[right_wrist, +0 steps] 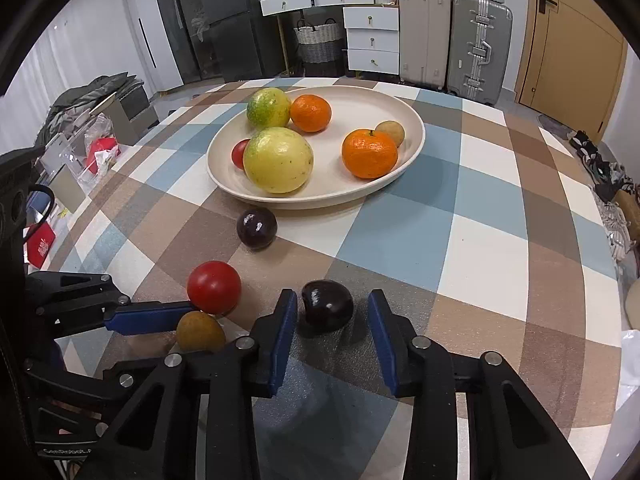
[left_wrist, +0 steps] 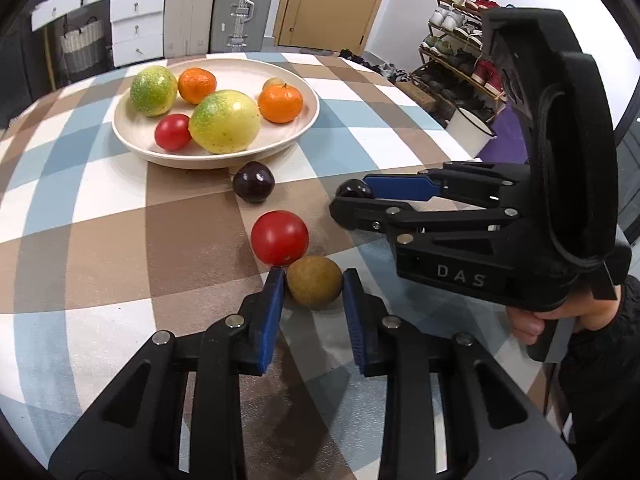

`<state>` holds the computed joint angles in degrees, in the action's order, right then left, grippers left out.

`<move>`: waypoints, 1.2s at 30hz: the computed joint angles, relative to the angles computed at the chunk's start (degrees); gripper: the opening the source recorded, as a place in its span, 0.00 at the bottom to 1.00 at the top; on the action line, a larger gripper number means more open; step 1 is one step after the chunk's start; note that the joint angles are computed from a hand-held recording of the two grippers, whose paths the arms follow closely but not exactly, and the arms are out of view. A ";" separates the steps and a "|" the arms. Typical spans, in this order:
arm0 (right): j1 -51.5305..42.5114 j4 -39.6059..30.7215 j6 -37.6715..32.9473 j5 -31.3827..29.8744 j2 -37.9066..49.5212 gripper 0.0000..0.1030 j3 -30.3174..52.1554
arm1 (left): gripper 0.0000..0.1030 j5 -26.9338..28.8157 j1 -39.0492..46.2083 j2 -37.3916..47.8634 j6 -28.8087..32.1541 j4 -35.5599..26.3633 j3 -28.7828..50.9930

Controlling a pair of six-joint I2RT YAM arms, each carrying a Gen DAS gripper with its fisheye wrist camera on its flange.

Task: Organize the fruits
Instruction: 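Grasp the brown round fruit with the left tool while the right tool grasps a dark plum, then carry the brown fruit and plum onto the cream plate and open both tools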

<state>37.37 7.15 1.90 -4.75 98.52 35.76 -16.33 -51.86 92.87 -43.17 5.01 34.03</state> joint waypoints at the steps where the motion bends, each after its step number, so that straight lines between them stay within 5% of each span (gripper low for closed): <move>1: 0.21 -0.01 -0.13 -0.04 -0.01 0.33 0.00 | 0.26 0.01 0.06 -0.03 -0.13 -0.01 0.03; 6: 1.12 1.40 -0.68 1.09 -0.26 0.25 -0.98 | 0.26 -1.81 -0.80 -1.18 -0.81 0.21 -0.63; 36: -0.76 -1.28 0.00 0.58 -11.37 0.25 -2.12 | 0.26 -10.39 2.38 -19.05 0.20 -7.93 -5.29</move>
